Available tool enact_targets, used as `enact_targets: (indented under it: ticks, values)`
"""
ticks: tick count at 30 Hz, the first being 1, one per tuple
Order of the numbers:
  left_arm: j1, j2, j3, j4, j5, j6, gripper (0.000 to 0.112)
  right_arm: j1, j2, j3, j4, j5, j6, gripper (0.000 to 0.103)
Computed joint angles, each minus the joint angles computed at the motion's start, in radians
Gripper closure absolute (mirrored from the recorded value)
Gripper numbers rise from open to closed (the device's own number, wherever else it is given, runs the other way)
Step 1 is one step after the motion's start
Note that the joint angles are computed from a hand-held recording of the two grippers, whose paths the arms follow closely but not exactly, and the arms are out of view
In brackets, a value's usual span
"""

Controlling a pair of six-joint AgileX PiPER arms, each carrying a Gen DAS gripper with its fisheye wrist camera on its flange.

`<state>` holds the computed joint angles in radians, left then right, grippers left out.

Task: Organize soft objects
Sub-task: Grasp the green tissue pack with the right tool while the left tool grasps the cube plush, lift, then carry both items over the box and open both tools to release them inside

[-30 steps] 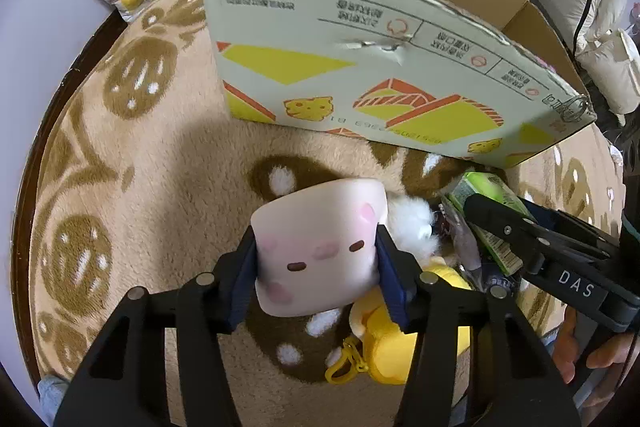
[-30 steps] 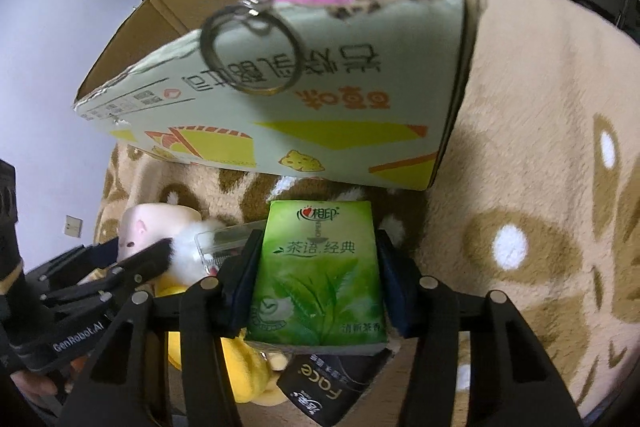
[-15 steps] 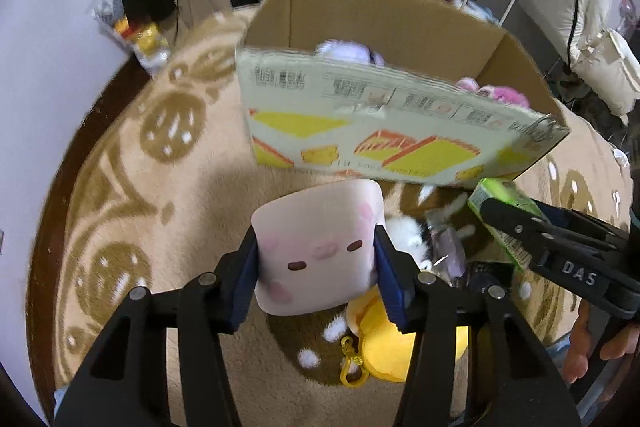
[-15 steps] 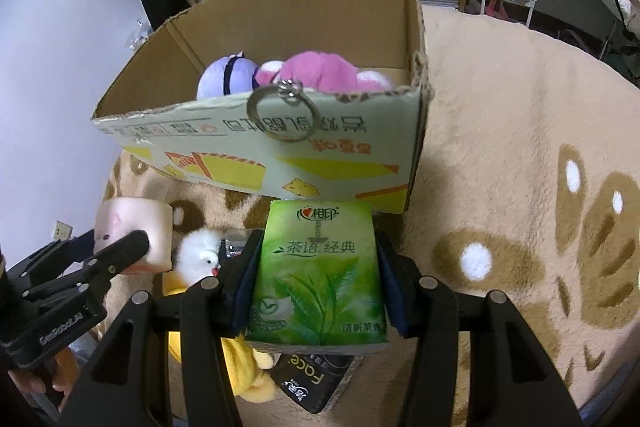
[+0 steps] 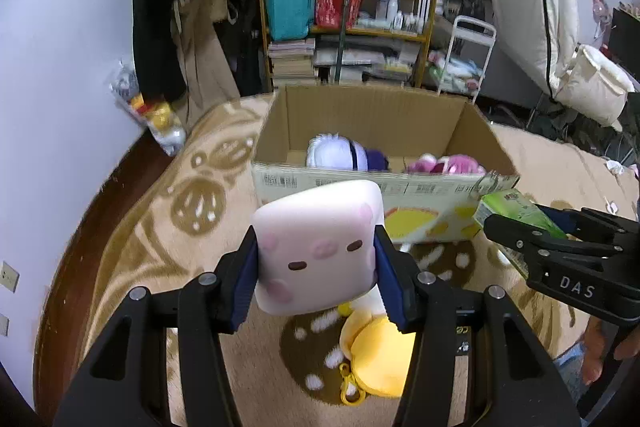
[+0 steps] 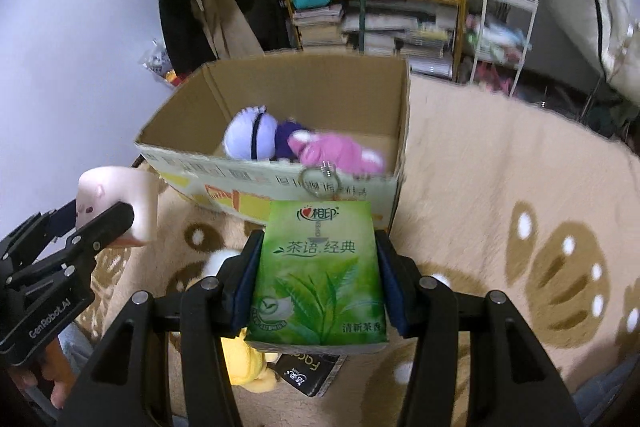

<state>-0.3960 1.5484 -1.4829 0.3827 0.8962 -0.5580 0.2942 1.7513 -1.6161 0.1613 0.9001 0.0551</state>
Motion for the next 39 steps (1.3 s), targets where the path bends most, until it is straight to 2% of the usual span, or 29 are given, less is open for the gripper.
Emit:
enact_targets:
  ticks: [3, 9, 14, 18, 25, 28, 34, 39]
  values:
    - [-0.008, -0.017, 0.002, 0.037, -0.018, -0.029, 0.06, -0.003, -0.04, 0.011, 0.0, -0.026, -0.014, 0.047]
    - [-0.018, -0.051, 0.046, 0.167, -0.078, -0.149, 0.06, 0.019, -0.092, 0.037, -0.063, -0.145, 0.003, 0.047]
    - [-0.028, -0.079, 0.073, 0.257, -0.135, -0.222, 0.06, 0.015, -0.103, 0.048, -0.098, -0.241, 0.022, 0.047]
    - [-0.032, -0.064, 0.052, 0.301, -0.145, -0.226, 0.06, 0.003, -0.086, 0.021, -0.094, -0.284, 0.015, 0.047]
    - [-0.028, -0.027, 0.004, 0.334, -0.185, -0.2, 0.06, -0.015, -0.03, -0.049, -0.037, -0.293, -0.044, 0.047]
    - [-0.018, -0.015, -0.01, 0.307, -0.202, -0.179, 0.06, -0.019, -0.018, -0.063, -0.027, -0.291, -0.051, 0.047]
    - [-0.027, 0.05, -0.076, 0.283, -0.183, -0.11, 0.06, -0.019, 0.03, -0.118, 0.004, -0.276, -0.072, 0.047]
    - [-0.013, 0.095, -0.128, 0.184, -0.195, -0.032, 0.06, -0.053, 0.083, -0.152, 0.148, -0.252, -0.147, 0.047]
